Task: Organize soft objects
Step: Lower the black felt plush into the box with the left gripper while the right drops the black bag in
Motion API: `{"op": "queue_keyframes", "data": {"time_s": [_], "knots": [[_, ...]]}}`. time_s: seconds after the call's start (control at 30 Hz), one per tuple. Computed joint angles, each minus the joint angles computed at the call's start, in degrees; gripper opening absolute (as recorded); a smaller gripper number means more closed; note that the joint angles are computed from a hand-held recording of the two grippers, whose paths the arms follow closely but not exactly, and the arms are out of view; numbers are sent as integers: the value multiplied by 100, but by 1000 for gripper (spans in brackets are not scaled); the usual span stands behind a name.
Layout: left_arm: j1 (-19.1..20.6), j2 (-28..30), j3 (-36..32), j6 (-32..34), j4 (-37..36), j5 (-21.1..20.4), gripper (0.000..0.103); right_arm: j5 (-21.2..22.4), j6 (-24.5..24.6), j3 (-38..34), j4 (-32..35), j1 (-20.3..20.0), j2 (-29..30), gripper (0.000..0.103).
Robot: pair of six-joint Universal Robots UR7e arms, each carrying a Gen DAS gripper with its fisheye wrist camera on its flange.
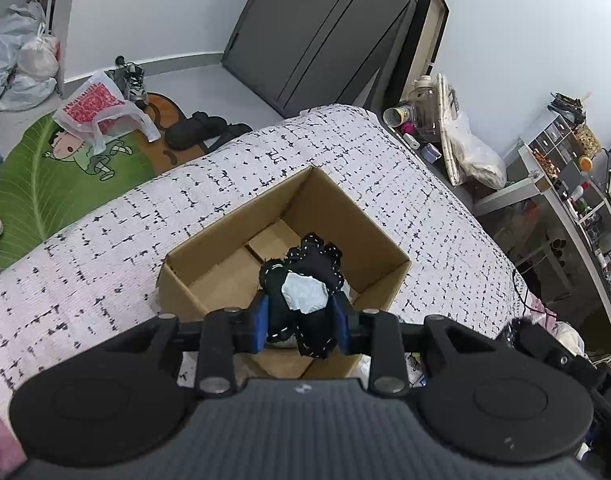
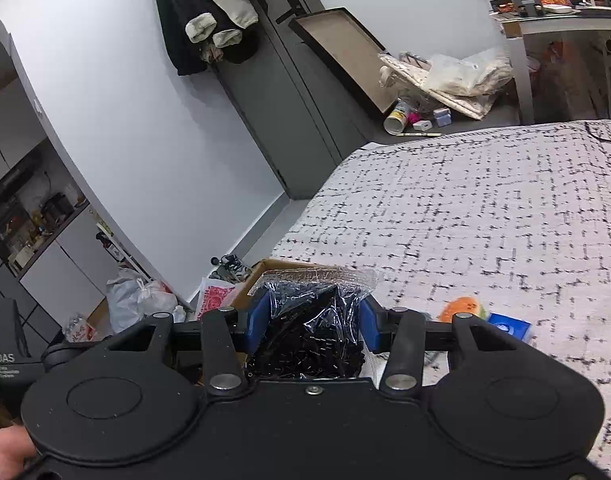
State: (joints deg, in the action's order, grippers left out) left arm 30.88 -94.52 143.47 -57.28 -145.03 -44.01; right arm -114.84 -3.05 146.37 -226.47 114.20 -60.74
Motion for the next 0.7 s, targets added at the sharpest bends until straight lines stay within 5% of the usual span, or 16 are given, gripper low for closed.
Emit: {"op": "queue_keyframes", "data": {"time_s": [0.37,0.7], "knots": [[603,346,-133,459,-414,-109,45,-25,7,-488,108,82,481,45],[823,267,-60,494,-389,-393,46,101,206,-872,209,-3,752,46]]}}
